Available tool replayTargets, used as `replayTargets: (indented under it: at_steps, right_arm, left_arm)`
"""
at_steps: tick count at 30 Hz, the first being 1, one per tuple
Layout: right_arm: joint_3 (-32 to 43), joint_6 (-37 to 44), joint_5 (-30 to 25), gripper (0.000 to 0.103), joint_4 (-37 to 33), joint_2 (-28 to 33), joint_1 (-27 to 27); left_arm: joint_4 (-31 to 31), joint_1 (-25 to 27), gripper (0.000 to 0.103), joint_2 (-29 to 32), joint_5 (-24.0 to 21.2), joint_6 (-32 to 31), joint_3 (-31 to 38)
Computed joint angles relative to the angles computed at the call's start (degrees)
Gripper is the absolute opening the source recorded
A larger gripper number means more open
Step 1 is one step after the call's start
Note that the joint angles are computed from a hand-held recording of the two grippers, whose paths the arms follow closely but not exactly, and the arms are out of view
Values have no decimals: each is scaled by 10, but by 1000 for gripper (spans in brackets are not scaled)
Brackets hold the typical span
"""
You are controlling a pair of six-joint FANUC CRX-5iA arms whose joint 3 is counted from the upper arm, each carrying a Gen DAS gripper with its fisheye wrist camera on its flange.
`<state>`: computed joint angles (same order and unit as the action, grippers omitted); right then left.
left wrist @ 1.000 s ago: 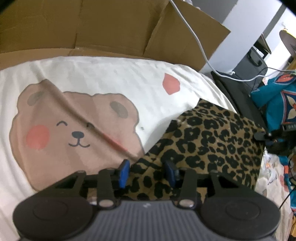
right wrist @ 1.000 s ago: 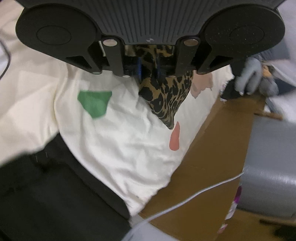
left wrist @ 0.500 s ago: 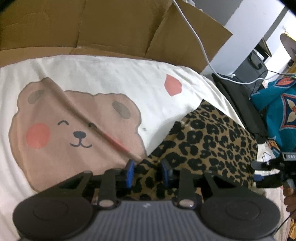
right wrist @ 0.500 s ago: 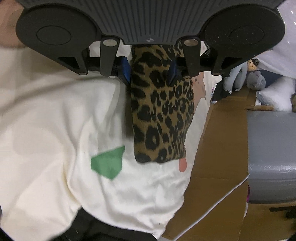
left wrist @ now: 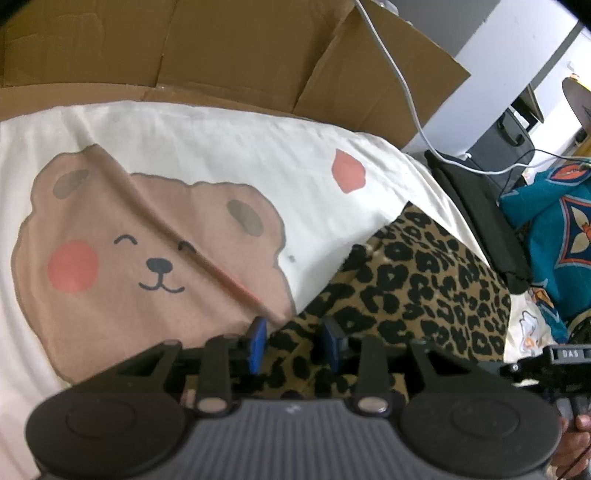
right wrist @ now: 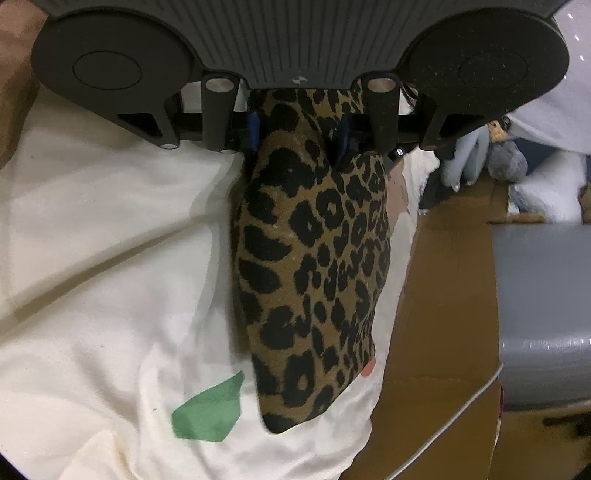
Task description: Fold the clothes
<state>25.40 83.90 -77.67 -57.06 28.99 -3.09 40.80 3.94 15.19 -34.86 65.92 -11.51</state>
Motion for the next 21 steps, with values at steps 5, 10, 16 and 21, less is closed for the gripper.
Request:
replayTargets:
  at_steps: [5, 10, 16, 21]
  right_arm:
    - [-5, 13, 6, 8, -11, -2, -1]
    - [9, 33, -1, 6, -3, -2, -1]
    - [20, 33, -19, 5, 6, -1, -5]
    - [34, 35, -32, 5, 14, 1, -7]
  left_arm:
    - [-3, 1, 32, 1, -6, 0, 4]
    - [4, 4, 29, 2, -17, 1, 5]
    - [5, 4, 27, -2, -29, 7, 3]
    - [2, 2, 27, -10, -34, 29, -4]
